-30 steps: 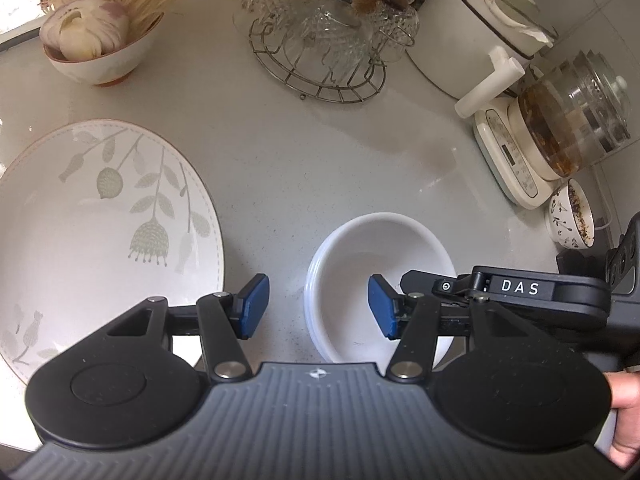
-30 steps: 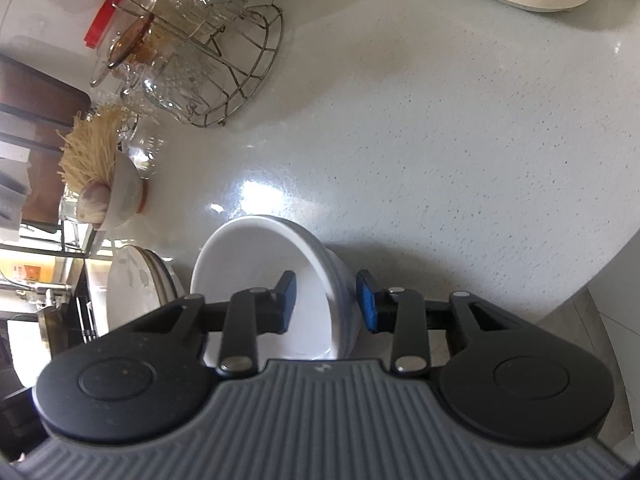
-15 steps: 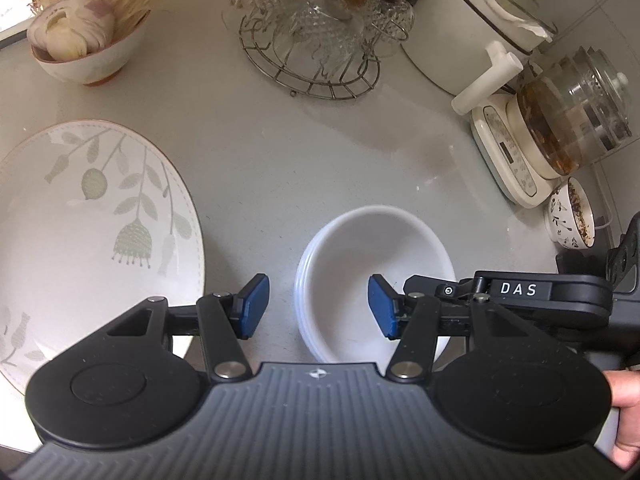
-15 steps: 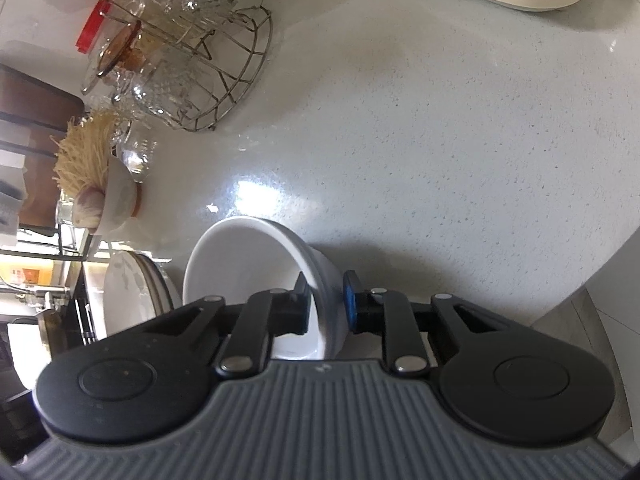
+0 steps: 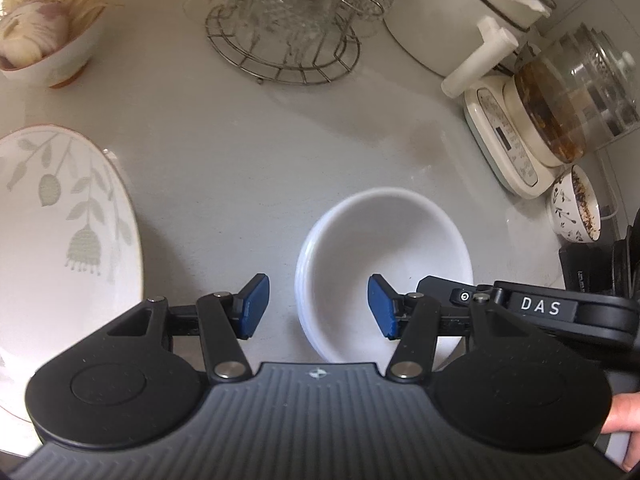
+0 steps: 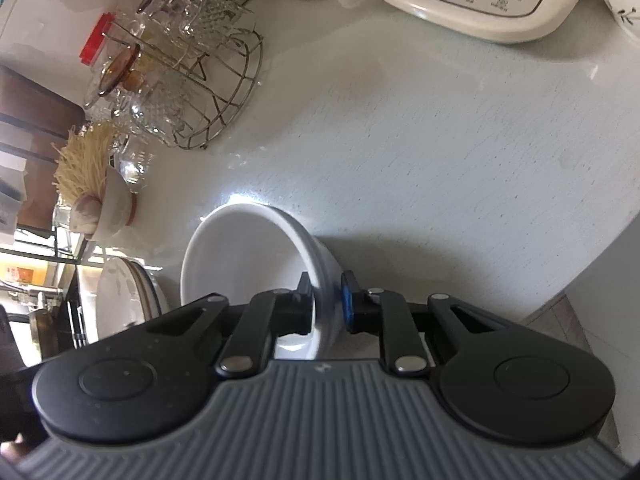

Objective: Organize plates and bowls
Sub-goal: 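Lift the stacked bowls with both grippers and carry them over the plate stack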

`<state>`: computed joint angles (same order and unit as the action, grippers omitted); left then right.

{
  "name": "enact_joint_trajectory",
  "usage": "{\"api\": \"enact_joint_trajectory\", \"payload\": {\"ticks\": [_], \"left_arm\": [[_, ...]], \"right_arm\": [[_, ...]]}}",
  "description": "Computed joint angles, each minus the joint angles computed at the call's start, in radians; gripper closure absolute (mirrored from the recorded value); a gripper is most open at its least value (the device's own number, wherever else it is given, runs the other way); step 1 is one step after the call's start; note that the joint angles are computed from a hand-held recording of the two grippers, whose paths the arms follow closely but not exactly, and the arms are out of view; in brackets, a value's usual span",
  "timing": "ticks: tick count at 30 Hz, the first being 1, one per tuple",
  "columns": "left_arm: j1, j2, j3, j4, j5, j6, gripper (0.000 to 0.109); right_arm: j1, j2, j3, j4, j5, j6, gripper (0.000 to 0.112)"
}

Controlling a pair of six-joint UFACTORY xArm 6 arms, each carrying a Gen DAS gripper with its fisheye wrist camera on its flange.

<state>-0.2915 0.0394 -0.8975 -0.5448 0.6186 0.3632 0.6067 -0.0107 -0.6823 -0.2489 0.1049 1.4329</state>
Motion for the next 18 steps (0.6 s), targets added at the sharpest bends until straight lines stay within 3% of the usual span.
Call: {"api": "enact_joint_trajectory", "payload": {"ticks": [4,18], "left_arm": [[-0.014,0.022,-0.008,0.027,0.001,-0.042,0.049],[-0.024,0.064,-0.023,0.045,-0.024,-0.160,0.057]], "right_arm": [[-0.002,-0.001,0.017,0.060,-0.023,-0.058,0.093],[0.063,0.053,-0.023,0.761,-0.050,-0.758,0.092]]}}
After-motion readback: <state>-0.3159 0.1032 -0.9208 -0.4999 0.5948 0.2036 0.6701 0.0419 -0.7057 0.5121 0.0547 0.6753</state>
